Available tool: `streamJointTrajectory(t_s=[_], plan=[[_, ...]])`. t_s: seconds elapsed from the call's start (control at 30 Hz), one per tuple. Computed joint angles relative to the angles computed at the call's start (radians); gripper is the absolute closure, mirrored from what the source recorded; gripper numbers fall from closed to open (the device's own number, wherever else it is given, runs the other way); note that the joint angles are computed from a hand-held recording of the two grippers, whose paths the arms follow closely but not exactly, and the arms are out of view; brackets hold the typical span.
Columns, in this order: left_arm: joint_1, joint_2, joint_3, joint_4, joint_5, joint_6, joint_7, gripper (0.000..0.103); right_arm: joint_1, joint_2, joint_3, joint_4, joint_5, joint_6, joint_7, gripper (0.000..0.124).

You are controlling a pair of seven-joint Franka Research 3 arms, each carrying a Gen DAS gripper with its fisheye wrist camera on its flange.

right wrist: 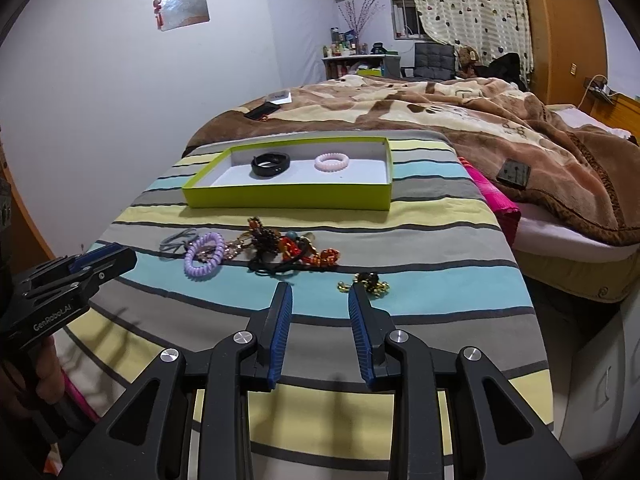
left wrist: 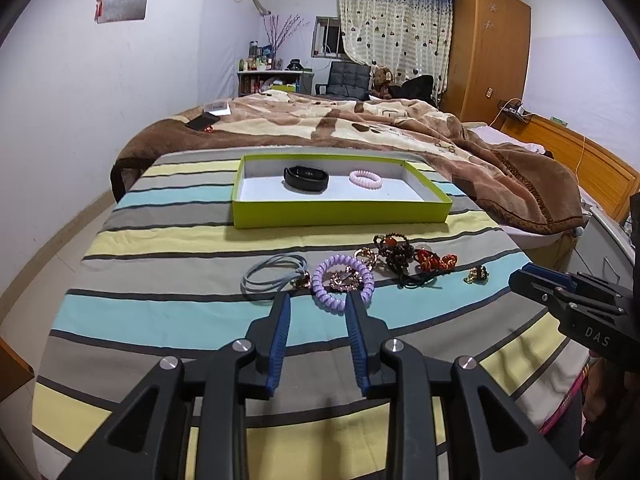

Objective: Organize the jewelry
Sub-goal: 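Withdraw both open tools from the box back toward the jewelry pile, then grasp the purple coil with the left tool while the right tool grasps the gold ornament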

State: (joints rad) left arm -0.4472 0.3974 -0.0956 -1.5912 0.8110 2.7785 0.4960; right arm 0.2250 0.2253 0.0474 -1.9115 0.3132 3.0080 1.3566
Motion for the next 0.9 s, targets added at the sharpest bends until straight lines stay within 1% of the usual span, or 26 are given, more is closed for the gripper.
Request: streamJointTrajectory(t_s=[0.13,0.23,0.37,0.57,0.7,0.77,0.9], plan=[[0.017,0.025,-0.022,0.027,-0.053,-0.003,0.060,0.073,0.007,0.021,-0.019,0.022,-0.022,-0.014,0.027,0.093],[0.025,0.049,-0.030,0.058,-0.095,0.000,0.114,0.070,0.003,0.039,-0.025,0.044,-0.028,-0.031,0.042,0.093],[0.030,0.097,-0.041,0.124,-0.170,-0.027,0.182,0.069,0.006,0.073,-0.043,0.087,-0.055,-0.067,0.078,0.092],[0.032,0.163,-0.056,0.217,-0.290,-0.120,0.266,0.069,0.004,0.112,-0.052,0.142,-0.088,-0.121,0.108,0.090],[0.027,0.190,-0.054,0.258,-0.332,-0.171,0.298,0.069,0.007,0.134,-0.060,0.175,-0.111,-0.150,0.132,0.090],[0.033,0.199,-0.061,0.270,-0.360,-0.183,0.313,0.069,-0.001,0.145,-0.054,0.193,-0.108,-0.169,0.130,0.090],[0.030,0.219,-0.055,0.304,-0.384,-0.213,0.326,0.069,0.012,0.170,-0.072,0.230,-0.144,-0.213,0.156,0.090]])
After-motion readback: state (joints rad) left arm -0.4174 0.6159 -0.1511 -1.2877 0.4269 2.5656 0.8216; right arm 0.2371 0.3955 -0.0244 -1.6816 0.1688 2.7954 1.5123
